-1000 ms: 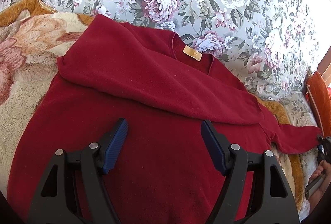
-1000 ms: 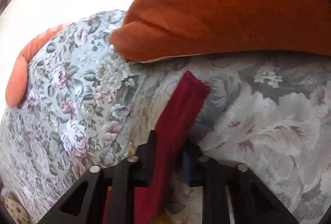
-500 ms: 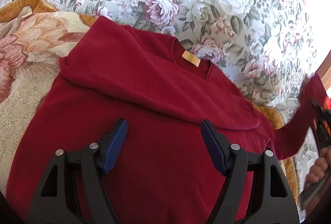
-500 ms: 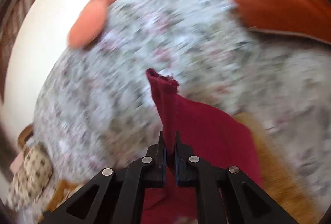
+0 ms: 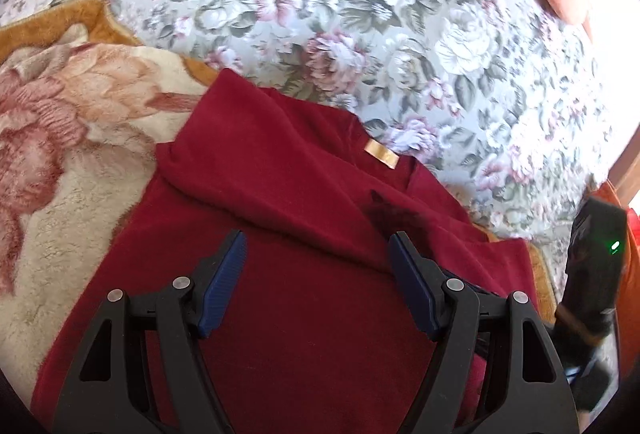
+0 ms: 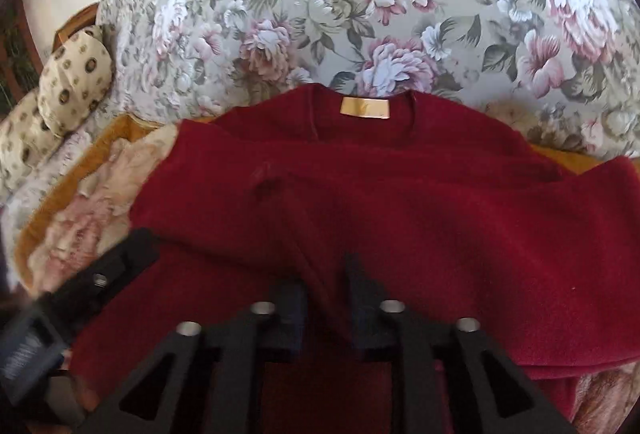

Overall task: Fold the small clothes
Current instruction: 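Fold the held sleeve across the sweater body and open the right tool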

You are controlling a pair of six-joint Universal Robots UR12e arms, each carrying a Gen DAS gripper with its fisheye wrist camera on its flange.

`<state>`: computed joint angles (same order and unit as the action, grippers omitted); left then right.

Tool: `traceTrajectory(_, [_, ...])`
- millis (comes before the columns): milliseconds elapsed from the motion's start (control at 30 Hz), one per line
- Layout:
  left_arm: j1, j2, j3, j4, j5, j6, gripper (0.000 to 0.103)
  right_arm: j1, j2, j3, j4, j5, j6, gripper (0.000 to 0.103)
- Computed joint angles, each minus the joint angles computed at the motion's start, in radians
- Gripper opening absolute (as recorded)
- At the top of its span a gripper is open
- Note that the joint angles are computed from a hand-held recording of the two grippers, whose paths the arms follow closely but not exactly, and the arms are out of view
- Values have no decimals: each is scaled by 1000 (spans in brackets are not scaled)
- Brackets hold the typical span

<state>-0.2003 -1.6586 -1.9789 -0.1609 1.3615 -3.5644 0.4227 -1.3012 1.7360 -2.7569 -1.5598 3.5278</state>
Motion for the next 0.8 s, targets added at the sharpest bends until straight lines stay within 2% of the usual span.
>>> traceTrajectory(100, [0,-12,7,17,-69,47,73,-16,-27,34,-40,64,36,37])
traceTrajectory(133, [0,-19,11,35,-119,78,73,-19,-36,42,-55,51,46,37])
traceTrajectory(200, [-8,-31,21,55,-147,119,73,-22,-63,69,-98,-17,106,37])
traceTrajectory(233, [-7,-38,25,53,-175,130,73,-26,-71,77,-115,-27,135,38])
traceTrajectory(300, [-7,-49,43,-13,-215,148,73,-47,-98,110,-154,-16,187,38])
traceTrajectory(333, [-10,-50,46,-23,-203,141,73,-52,-108,123,-169,-25,204,38])
traceTrajectory(400, [-1,-52,39,7,-221,116,73,-57,-123,139,-178,-49,223,38])
traceTrajectory(533, [19,-91,64,6,-303,70,73,-77,-145,163,-195,-30,255,38])
traceTrajectory(633, [25,-108,80,-21,-329,41,73,-87,-159,177,-196,-17,255,38])
traceTrajectory(800, [17,-105,85,-31,-345,97,73,-94,-170,185,-201,-17,234,38])
